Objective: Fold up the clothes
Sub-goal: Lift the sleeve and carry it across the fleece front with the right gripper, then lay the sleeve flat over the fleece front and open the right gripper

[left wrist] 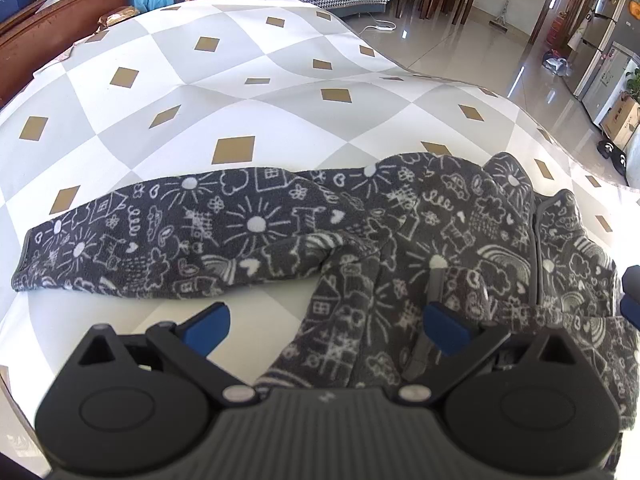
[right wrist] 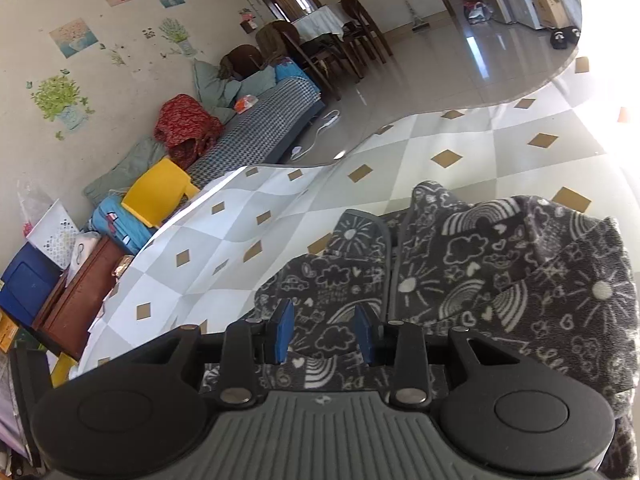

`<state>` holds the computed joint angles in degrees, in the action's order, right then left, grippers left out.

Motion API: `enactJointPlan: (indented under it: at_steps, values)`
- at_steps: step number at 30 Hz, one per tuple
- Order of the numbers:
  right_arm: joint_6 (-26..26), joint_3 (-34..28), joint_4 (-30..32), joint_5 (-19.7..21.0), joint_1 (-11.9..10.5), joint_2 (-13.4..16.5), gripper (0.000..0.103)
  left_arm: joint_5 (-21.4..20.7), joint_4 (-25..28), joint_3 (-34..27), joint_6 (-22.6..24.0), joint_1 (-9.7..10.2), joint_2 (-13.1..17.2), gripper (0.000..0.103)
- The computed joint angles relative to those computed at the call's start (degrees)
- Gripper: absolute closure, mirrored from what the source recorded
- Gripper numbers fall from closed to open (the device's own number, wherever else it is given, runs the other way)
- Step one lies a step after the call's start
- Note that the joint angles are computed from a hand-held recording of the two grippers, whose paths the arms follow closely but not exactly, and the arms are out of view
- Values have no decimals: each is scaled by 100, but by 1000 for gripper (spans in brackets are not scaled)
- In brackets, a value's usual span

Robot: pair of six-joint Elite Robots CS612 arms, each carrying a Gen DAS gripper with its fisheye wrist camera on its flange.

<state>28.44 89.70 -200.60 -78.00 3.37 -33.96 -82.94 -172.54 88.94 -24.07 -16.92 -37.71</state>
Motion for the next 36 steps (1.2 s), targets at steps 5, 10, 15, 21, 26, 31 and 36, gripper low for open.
enactJointPlan:
  at_steps: [5,10,15,21,26,31,36]
  values:
    - [-234,93,575,-1112,19,-112,65,-230,176,-22,27,-8,12,0]
    - [-508,77,945,-1705,10,-106,61,-275,275,-34,24,-31,21,0]
    - [-1002,-60,1435,-2092,51,-22,58,-344,376,-67,24,-49,36,0]
    - [-1430,-262,1740,-2320,83,143,57,-373,480,-117,35,-75,60,0]
    - [-2050,-435,1624,-2665,194,321,72,-438,589,-160,13,-79,78,0]
    - [-2436,-568,1497,-2832,263,431,94,-462,638,-187,-38,-76,93,0]
    - [-2377,-638,1470,-2898,266,479,100,-464,677,-213,-92,-66,108,0]
